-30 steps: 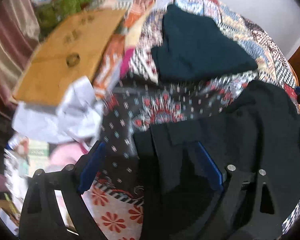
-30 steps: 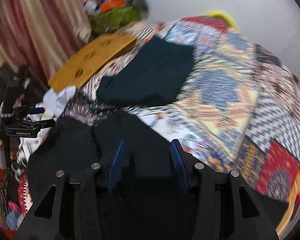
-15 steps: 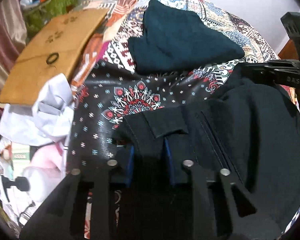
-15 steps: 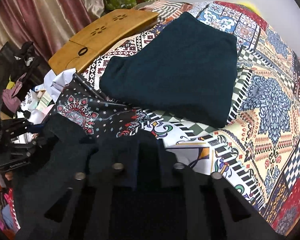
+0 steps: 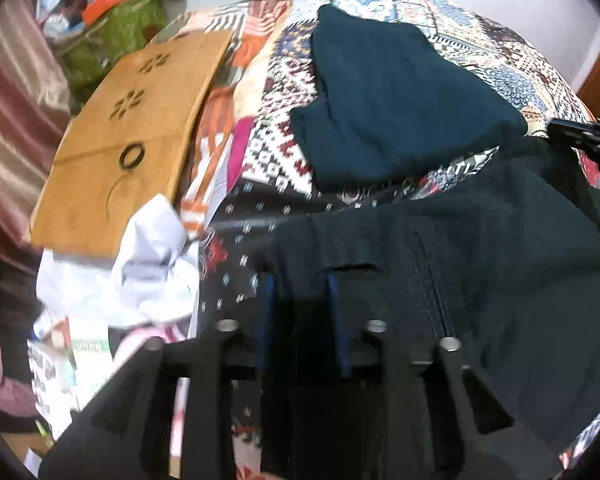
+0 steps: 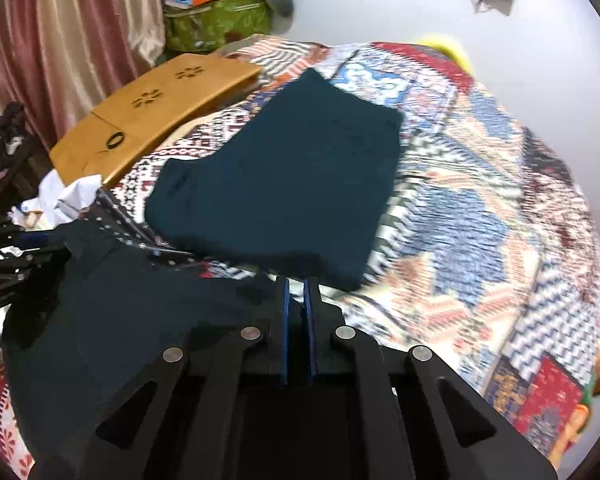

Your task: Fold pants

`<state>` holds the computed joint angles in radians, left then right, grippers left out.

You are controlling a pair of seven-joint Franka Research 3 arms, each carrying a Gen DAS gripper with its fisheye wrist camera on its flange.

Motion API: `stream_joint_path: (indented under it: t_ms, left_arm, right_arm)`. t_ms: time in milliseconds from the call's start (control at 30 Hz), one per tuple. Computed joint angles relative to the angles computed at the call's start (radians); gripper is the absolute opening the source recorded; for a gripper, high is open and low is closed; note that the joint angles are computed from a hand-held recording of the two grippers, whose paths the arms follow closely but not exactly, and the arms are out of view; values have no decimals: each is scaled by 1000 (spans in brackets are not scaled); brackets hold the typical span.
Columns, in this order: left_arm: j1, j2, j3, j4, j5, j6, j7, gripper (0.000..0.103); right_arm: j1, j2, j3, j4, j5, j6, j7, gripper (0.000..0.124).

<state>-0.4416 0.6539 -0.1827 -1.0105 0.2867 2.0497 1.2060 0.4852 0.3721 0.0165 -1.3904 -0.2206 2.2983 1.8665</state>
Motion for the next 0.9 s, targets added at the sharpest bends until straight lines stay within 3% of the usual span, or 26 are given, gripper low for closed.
stream_joint_path:
  t_ms: [67, 100, 133, 167, 267, 500, 633, 733, 767, 800, 900]
  left_arm:
    - [14, -95, -2, -142, 6, 77, -30, 54]
    - [24, -149, -6, -218, 7, 117, -45, 68]
    - [33, -186, -12, -270, 4, 145, -58, 74]
    - [46, -217, -22, -314, -7, 169, -62, 75]
    - [109, -300, -76, -433, -133, 203, -10, 76]
    - [126, -384, -87, -597, -213, 202, -54, 76]
    - [80, -372, -65, -627, -75, 162, -134, 77]
    - [102, -401, -81, -708, -123, 225, -130, 78]
    - [104, -412, -81, -721, -124, 231, -135, 78]
    - [101, -417, -80, -716, -110, 219, -142, 78]
    - [84, -438, -75, -693, -46, 174, -176, 77]
  right_arm:
    - [-13, -56, 8, -54, 22, 20, -19, 17]
    - [-19, -86, 11, -82, 31, 26, -19, 23]
    - [-25, -126, 14, -121, 38, 39, -12, 36]
    - [-32, -168, 19, -168, 47, 64, -3, 45]
    - [-63, -288, 47, -302, 116, 130, -10, 52]
    - [-106, -492, 104, -565, 235, 191, -11, 54]
    - [-114, -558, 126, -683, 279, 169, 2, 54]
    - [-116, -589, 140, -751, 295, 144, 11, 54]
    - [-119, -615, 151, -797, 283, 184, 30, 54]
    - [-127, -642, 165, -836, 257, 228, 58, 55]
    - [-133, -662, 173, -826, 252, 181, 69, 55]
